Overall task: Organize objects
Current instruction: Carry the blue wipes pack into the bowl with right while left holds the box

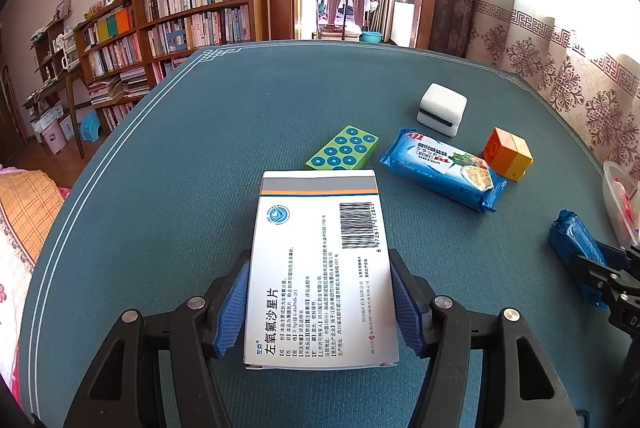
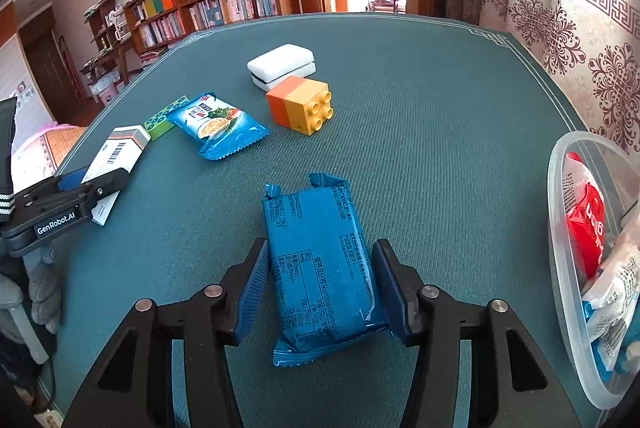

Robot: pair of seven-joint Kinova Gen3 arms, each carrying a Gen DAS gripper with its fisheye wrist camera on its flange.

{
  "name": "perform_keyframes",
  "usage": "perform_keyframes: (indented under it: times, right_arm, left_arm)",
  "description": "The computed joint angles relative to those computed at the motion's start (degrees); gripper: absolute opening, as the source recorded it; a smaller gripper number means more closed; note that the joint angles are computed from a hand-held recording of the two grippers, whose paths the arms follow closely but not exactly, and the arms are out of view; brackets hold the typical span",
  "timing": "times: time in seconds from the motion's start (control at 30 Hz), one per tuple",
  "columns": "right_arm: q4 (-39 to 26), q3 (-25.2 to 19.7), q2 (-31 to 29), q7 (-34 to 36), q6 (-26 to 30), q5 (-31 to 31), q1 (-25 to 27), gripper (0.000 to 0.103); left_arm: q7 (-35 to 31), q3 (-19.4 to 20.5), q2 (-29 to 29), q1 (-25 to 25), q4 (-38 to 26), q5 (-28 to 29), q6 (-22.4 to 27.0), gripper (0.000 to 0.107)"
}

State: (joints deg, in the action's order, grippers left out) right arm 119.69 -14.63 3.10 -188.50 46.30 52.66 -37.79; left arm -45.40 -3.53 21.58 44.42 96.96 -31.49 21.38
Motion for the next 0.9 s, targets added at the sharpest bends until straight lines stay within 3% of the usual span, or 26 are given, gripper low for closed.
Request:
perform_keyframes:
  times: [0.17,0.4,0.63,0.8,0.9]
  right_arm:
    - [0.7,-0.4,-0.9,-3.0,0.8,0.1,-0.4,0.042]
    - [3.0,-3.0,-6.6,-10.0,2.5,2.3,1.3,0.042]
    - [2.5,-6.0,-9.3,-14.6,12.5,2.6,3.6,0.042]
    - [0.6,-6.1,-8.8,-15.7,22.1,1.6,5.3,0.042]
    - [0.5,-4.9,-9.0,-16.1,24.5,1.3,6.0,0.042]
  left_arm:
    - [-0.2,0.1,0.0,0.0,0.0,-0.1,-0.2,0.066]
    - [-1.0,0.7,-0.2,-0.6,0.2,0.5,-0.4,0.066]
    - [-3.3,1.9,-0.8,-1.0,0.9,1.8,-1.1,0.066]
    - [-3.8,1.5,-0.7,-0.5,0.8,2.2,-1.1,0.066]
    - [-4.0,1.6,-0.7,-0.6,0.7,2.7,-1.0,0.066]
